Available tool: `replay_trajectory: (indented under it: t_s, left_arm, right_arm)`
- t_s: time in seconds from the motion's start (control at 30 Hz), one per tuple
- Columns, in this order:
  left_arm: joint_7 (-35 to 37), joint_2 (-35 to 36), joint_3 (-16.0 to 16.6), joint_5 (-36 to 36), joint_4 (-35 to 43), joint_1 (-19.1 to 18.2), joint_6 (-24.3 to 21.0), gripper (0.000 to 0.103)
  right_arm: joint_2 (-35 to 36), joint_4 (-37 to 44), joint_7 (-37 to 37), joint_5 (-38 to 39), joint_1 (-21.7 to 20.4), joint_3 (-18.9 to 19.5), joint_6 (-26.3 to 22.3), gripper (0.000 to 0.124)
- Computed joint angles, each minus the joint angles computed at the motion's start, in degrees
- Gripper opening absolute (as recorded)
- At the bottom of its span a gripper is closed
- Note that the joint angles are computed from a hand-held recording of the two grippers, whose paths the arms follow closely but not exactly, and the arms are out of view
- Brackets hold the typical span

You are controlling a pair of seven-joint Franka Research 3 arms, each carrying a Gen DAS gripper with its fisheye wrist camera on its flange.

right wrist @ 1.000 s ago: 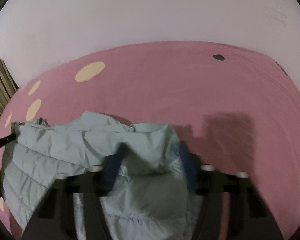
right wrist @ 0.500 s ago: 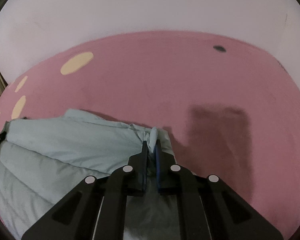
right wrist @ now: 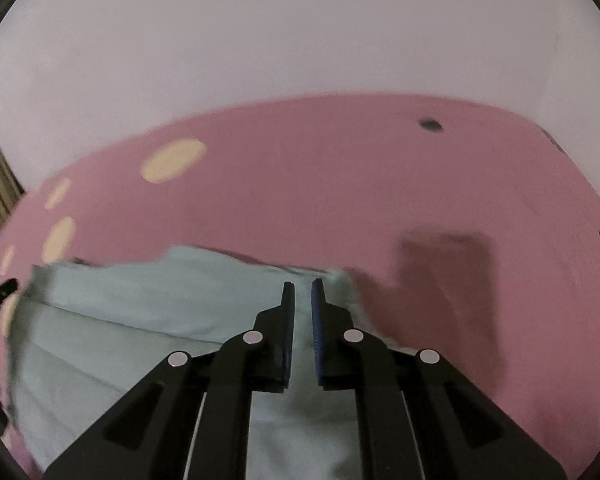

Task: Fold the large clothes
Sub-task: 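Lay the folded hem on the jacket and open both grippers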

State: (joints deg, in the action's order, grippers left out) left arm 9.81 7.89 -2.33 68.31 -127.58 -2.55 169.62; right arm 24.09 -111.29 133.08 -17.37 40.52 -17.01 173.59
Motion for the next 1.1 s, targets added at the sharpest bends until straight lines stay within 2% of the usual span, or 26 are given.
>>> replay_trajectory:
  t_s: [0.07,0.13,0.27,0.47,0.53,0.6,0.7,0.77,0.8,0.87,0.9,0.93,1.0,1.07,1.1]
  left_arm:
    - [-0.2,0.1,-0.9,-0.3,0.2,-0.8,1.6,0.033]
    - [0.3,1.5,-1.6,-1.5,1.1,-2.1,1.3,0.034]
    - [2.3,6.4,-1.6,-5.9,4.0,-4.2,-1.5,0.034]
    - [-2.7,10.2,1.9,-1.3,6.7,-8.5,-3.9,0.036]
    - [-3.0,11.1,1.9,-0.3,7.4,-9.0,-4.7,0.036]
    - [-3.4,11.5,2.1,0.1,7.4,-8.6,-3.6,0.036]
    - [-1.0,10.8,1.6,-2.6,7.0,-8.1,-3.7,0.036]
    - [-0.2,8.8,1.1,-4.5,5.5,-8.0,-4.3,0.035]
    - [-1.9,7.1,1.3,-4.0,4.0,-8.0,-2.8,0.035]
    - [-5.2,4.8,1.6,-1.8,1.9,-7.8,-0.1,0.036]
    - [-8.8,3.3,1.9,1.5,0.6,-8.2,2.1,0.038]
    - [-10.9,2.6,1.7,3.7,0.1,-8.1,3.0,0.044]
    - [-17.6,1.7,1.0,10.6,-0.5,-8.5,5.0,0.046]
    - [-17.6,2.7,-0.7,10.8,-0.2,-8.0,5.0,0.046]
    - [-16.9,3.4,-1.5,10.6,0.1,-8.3,3.3,0.046]
  right_arm:
    - [-0.4,-0.5,-1.8,1.8,-1.3,3.0,1.9,0.009]
    - [1.1,1.6,-4.8,3.5,-1.9,5.7,0.8,0.009]
    - [5.4,6.1,-7.3,4.8,-0.5,6.2,-2.2,0.009]
    - [10.4,10.5,-9.5,7.4,-1.4,7.7,-4.5,0.009]
    - [11.0,10.4,-9.8,8.2,-1.2,7.4,-3.5,0.009]
    - [11.1,9.6,-9.8,8.8,-0.4,6.5,-1.8,0.008]
    - [10.3,8.0,-10.4,10.0,0.7,5.3,-0.3,0.009]
    - [9.0,7.2,-9.5,9.7,3.1,2.7,-0.9,0.009]
    - [8.1,6.2,-8.7,9.4,4.3,1.7,-0.5,0.009]
    - [5.1,2.4,-8.6,9.1,5.1,1.5,3.3,0.009]
    - [3.8,0.8,-8.4,9.1,6.5,0.4,4.7,0.009]
    - [2.3,-1.2,-8.8,9.4,7.4,0.2,6.5,0.009]
    - [1.2,-2.6,-10.8,10.5,7.6,1.4,7.4,0.009]
    - [1.7,-2.3,-12.3,11.6,8.3,2.0,7.0,0.009]
    - [2.1,-2.1,-13.2,12.2,8.4,2.3,6.3,0.009]
